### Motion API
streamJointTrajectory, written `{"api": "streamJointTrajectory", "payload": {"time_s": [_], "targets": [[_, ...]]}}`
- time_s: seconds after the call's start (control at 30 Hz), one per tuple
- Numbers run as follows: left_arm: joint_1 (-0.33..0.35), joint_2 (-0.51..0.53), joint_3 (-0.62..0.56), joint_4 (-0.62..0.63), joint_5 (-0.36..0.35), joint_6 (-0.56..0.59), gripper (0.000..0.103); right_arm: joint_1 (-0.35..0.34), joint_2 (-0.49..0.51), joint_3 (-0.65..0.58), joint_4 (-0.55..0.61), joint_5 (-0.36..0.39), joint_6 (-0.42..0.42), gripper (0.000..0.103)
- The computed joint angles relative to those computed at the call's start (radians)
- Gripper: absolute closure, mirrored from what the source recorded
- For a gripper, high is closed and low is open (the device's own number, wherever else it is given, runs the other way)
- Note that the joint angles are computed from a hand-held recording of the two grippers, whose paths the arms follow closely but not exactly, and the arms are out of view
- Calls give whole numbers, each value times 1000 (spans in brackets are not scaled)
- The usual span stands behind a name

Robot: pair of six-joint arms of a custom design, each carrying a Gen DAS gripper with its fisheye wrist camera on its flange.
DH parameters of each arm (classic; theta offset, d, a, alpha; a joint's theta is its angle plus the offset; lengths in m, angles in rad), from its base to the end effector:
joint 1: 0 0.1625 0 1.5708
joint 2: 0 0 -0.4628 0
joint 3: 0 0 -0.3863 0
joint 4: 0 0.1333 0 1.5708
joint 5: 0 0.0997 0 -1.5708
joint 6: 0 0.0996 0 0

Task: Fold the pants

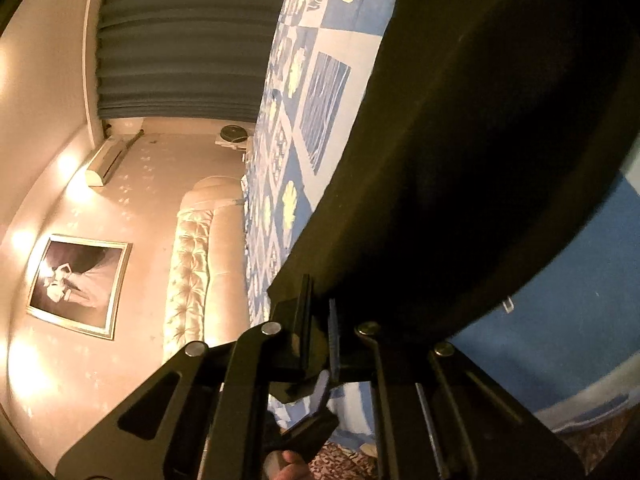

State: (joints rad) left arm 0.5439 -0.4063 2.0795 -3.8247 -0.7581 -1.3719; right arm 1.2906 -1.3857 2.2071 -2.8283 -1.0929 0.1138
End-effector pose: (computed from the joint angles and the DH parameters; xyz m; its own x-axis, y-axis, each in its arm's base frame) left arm -0.3271 -0.4381 -0.0414 -0.8390 -0.3486 0.4178 -0.5416 0.4601 -0.7035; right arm 0.0405 -0.5070 0.2965 -0.8727 0.1574 -0.4621 0.3520 0.8587 -0.3723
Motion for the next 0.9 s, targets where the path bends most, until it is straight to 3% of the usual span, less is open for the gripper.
{"api": "streamJointTrajectory", "payload": {"time_s": [0.1, 0.27, 0.33, 0.4, 0.43, 0.53, 0.6, 0.73, 0.8, 0.83, 0.87, 0.9], "targets": [[9, 15, -19, -35, -10, 4, 25, -15, -15, 6, 15, 15, 0, 96], [24, 15, -37, -43, -4, 35, 26, -30, -27, 9, 36, 13, -7, 97], [29, 3, -32, -25, -11, 41, 46, -35, -33, 8, 45, 7, -13, 97], [37, -14, -20, 13, -41, 25, 52, -30, -33, 0, 72, -14, -9, 97], [36, -11, -10, -2, -52, 9, 52, -32, -32, -4, 92, -13, -6, 95], [21, 8, 6, -43, -31, -11, 51, -42, -25, 10, 82, -21, 49, 68], [14, 5, 5, -23, -15, 1, 51, -49, -13, 17, 87, -20, 75, 67], [13, 5, -1, -17, -8, 12, 47, -14, 24, -2, 61, -53, 48, 68], [11, 6, -3, -21, -4, 16, 44, -1, 50, -18, 44, -53, 43, 69], [8, 8, -4, -24, -2, 11, 42, 11, 65, -31, 40, -67, 41, 76], [4, 7, -2, -23, 1, 0, 40, 20, 77, -42, 46, -74, 37, 98], [3, 7, -3, -25, 3, -7, 36, 22, 84, -51, 60, -62, 32, 97]]}}
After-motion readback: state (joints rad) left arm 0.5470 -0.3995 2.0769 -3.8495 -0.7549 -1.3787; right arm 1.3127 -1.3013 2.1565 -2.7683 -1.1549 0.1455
